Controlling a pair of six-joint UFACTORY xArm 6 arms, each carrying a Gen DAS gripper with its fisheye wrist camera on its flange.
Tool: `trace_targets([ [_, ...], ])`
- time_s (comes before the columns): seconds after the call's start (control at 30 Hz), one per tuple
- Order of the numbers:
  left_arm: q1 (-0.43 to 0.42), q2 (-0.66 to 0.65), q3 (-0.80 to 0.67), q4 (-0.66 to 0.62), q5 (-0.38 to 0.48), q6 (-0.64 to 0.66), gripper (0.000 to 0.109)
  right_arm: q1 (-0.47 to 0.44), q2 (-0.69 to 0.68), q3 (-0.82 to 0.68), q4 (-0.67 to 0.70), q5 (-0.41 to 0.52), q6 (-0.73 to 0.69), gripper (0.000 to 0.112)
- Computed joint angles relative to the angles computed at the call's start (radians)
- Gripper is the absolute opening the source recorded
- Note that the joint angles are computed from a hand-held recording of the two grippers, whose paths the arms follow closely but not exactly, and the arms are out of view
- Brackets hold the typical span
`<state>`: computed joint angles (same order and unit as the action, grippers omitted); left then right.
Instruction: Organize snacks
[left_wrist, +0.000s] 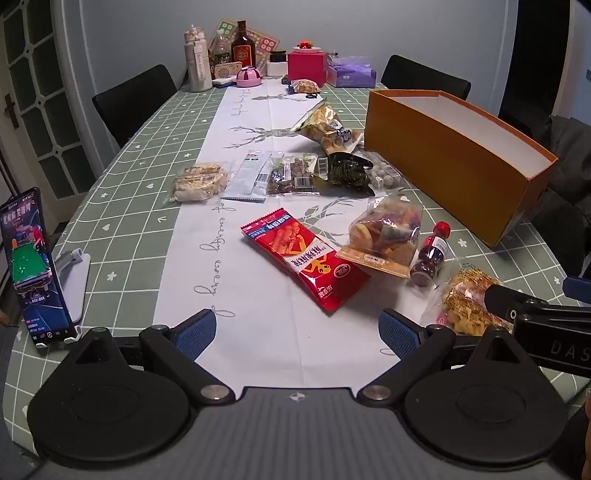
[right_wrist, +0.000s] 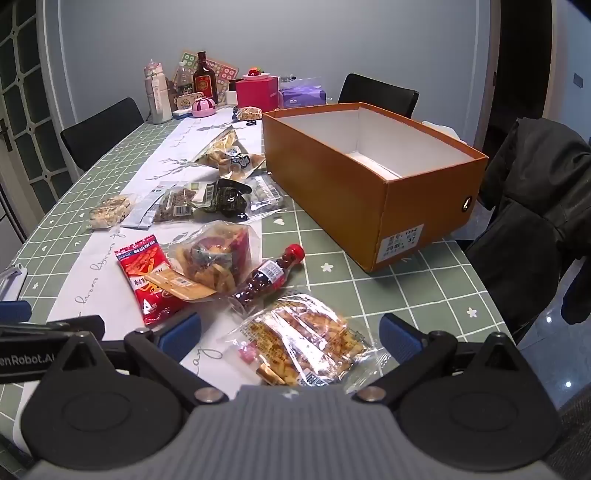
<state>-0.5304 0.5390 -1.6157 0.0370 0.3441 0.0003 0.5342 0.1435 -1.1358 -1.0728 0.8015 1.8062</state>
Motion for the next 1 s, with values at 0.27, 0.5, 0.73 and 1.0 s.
trace_targets([
  [0.27,-0.004,0.004,-0.012,0.002,0.018,-0.007,0.103,0.005,0.006,-0.009,0.013,0.022,-0.009,0.1],
  [0.5,-0.005,0.008,-0.012,-0.022,0.021,0.017,0.103,0.001,0.004,-0.006,0.014,0.016,-0.011,0.1],
  [0.73,-0.005,0.008,-0.011,-0.026,0.02,0.019,0.103,0.002,0.005,-0.009,0.016,0.019,-0.013,0.1],
  [1.0,-0.007,0.01,-0.01,-0.026,0.019,0.018,0.103,0.001,0.005,-0.008,0.015,0.016,-0.013,0.1],
])
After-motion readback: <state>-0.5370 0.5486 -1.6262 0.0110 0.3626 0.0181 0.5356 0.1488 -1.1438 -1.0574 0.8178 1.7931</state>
